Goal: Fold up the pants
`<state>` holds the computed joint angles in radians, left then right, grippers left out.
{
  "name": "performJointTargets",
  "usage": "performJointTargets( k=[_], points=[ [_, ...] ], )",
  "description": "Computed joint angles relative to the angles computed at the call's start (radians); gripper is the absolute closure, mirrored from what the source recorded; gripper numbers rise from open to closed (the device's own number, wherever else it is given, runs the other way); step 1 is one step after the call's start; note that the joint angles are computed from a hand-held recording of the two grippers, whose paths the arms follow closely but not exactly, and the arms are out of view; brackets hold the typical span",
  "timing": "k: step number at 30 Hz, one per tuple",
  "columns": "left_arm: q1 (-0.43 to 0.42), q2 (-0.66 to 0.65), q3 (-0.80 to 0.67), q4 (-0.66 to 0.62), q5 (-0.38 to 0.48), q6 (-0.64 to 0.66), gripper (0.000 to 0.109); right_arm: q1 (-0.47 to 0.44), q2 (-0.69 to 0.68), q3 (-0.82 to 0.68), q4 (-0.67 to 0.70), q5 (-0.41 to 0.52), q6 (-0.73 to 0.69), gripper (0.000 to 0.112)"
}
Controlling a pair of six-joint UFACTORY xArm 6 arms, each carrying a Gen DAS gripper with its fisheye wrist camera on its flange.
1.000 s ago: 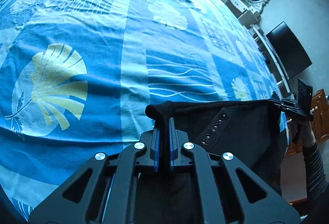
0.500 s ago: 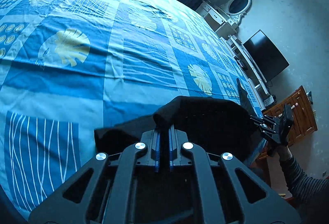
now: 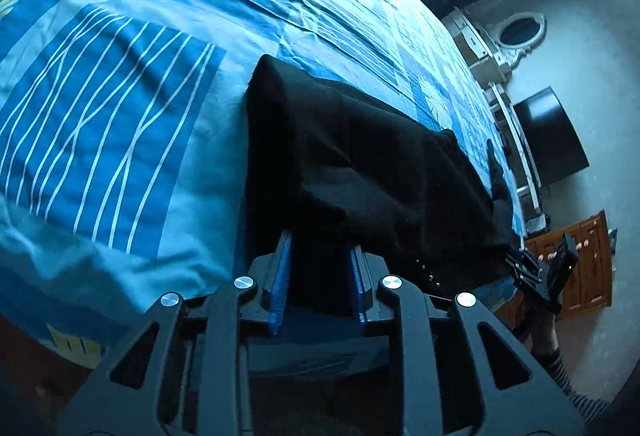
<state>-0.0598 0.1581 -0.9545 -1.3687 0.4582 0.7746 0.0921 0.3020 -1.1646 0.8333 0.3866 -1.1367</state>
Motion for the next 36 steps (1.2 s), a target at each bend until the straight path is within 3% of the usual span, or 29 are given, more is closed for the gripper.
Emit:
performJointTargets(
  k=[3, 6, 9, 12, 16, 23, 25, 27, 30, 33, 36],
  points=[
    [-0.018, -0.073, 0.066, -0.155, -0.010, 0.043, 0.063, -0.046, -0.054, 0.025, 0.140, 0.136, 0.009, 0.054],
    [-0.061, -0.084, 0.064, -0.216, -0.057, 0.023, 0.059, -0.112, -0.029, -0.018, 0.246, 0.347, 0.099, 0.054],
    [-0.101, -0.047, 0.029, -0.177, -0.126, -0.077, 0.057, -0.147, 0.026, -0.062, 0.315, 0.474, 0.221, 0.054],
    [-0.122, -0.012, 0.002, -0.178, -0.161, -0.146, 0.057, -0.158, 0.059, -0.077, 0.363, 0.515, 0.283, 0.054],
    [-0.151, 0.025, -0.010, -0.087, -0.221, -0.265, 0.057, -0.159, 0.084, -0.084, 0.406, 0.530, 0.354, 0.053],
    [-0.152, 0.070, -0.054, -0.148, -0.266, -0.294, 0.058, -0.145, 0.133, -0.101, 0.524, 0.507, 0.403, 0.053],
    [-0.153, 0.084, -0.060, -0.088, -0.269, -0.355, 0.065, -0.141, 0.142, -0.098, 0.578, 0.494, 0.419, 0.053],
    [-0.154, 0.095, -0.052, 0.038, -0.284, -0.489, 0.091, -0.134, 0.143, -0.095, 0.602, 0.474, 0.439, 0.056],
    [-0.145, 0.083, -0.040, 0.046, -0.267, -0.498, 0.096, -0.129, 0.144, -0.103, 0.575, 0.466, 0.487, 0.068],
    [-0.147, 0.061, -0.019, 0.160, -0.283, -0.573, 0.096, -0.155, 0.156, -0.113, 0.601, 0.606, 0.542, 0.068],
    [-0.138, 0.066, -0.020, 0.242, -0.266, -0.626, 0.096, -0.138, 0.144, -0.104, 0.633, 0.570, 0.546, 0.065]
  ],
)
